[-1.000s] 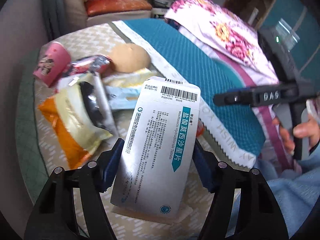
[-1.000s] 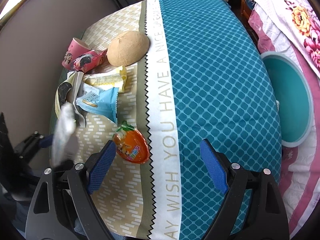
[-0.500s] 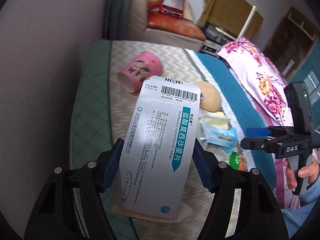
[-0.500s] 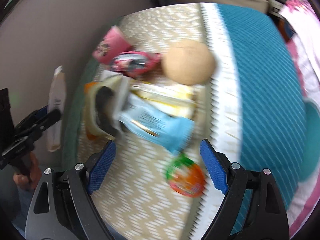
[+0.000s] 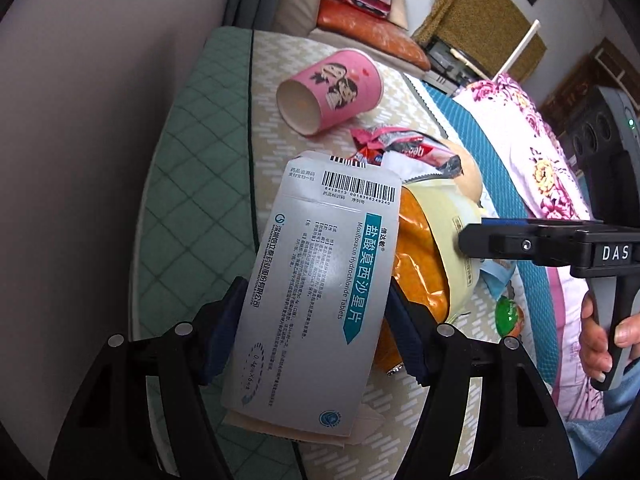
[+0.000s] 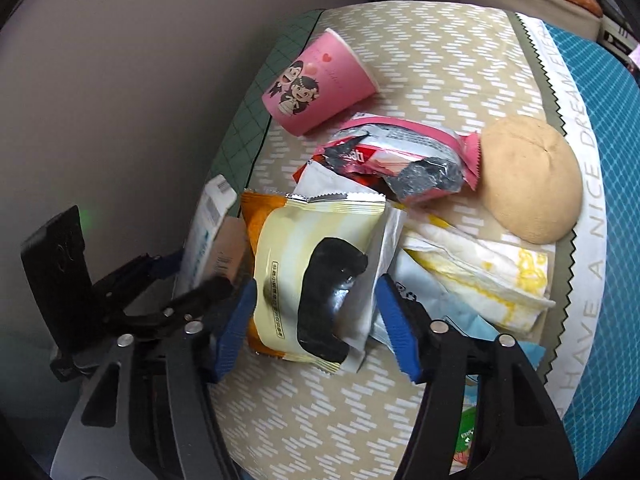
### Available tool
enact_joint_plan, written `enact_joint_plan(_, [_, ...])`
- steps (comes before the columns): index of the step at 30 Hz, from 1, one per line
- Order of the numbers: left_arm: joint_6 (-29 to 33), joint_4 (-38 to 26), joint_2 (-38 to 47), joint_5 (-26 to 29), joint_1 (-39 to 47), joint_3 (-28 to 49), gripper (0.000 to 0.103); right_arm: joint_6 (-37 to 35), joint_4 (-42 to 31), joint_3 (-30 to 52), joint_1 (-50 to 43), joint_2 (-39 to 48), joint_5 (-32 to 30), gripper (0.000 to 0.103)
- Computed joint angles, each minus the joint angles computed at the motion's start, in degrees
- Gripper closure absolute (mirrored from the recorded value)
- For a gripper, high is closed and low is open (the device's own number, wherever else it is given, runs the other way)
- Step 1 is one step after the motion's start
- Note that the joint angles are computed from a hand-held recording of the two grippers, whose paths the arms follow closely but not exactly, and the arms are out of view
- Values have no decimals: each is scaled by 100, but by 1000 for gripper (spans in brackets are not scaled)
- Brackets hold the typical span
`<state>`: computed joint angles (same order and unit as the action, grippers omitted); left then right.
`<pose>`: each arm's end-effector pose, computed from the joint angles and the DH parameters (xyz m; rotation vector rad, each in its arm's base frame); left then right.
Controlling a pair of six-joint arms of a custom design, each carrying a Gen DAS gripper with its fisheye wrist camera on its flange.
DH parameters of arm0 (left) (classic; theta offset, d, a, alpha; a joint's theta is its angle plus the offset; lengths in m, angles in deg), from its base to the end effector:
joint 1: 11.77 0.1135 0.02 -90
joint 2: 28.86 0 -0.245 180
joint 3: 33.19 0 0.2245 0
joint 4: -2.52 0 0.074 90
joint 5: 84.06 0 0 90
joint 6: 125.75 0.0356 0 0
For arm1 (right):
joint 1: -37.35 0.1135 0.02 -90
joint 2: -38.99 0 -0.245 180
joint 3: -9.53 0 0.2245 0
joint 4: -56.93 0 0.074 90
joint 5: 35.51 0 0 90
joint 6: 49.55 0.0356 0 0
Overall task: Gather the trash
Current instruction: 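Grasp the orange-and-yellow snack bag with the right gripper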
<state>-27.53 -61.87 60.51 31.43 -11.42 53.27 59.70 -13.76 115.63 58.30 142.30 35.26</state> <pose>0.2826 -0.0136 0.2492 0.3033 2.6478 -0.5606 0.3144 0.1329 0.2631 -0.1354 2.8241 0.6392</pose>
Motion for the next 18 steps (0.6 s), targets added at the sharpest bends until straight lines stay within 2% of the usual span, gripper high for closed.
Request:
enact_joint_plan(4, [32, 60, 20, 67, 60, -88, 34, 34, -167, 300, 120, 253, 183, 46])
enact_joint_plan(8, [53, 69, 43, 112, 106, -107, 34, 141, -166, 275, 44, -46, 362, 46])
enact_joint_plan(11, [82, 42, 181, 107, 74, -39, 34, 144, -152, 295, 86, -111, 89, 50])
enact_joint_plan(13, [67, 90, 161, 45, 29, -94, 34, 90, -250, 461, 107, 137, -188, 61])
enact_joint_plan(18, [30, 149, 198, 60, -6, -103, 34, 287, -9, 464, 216, 502, -355, 61])
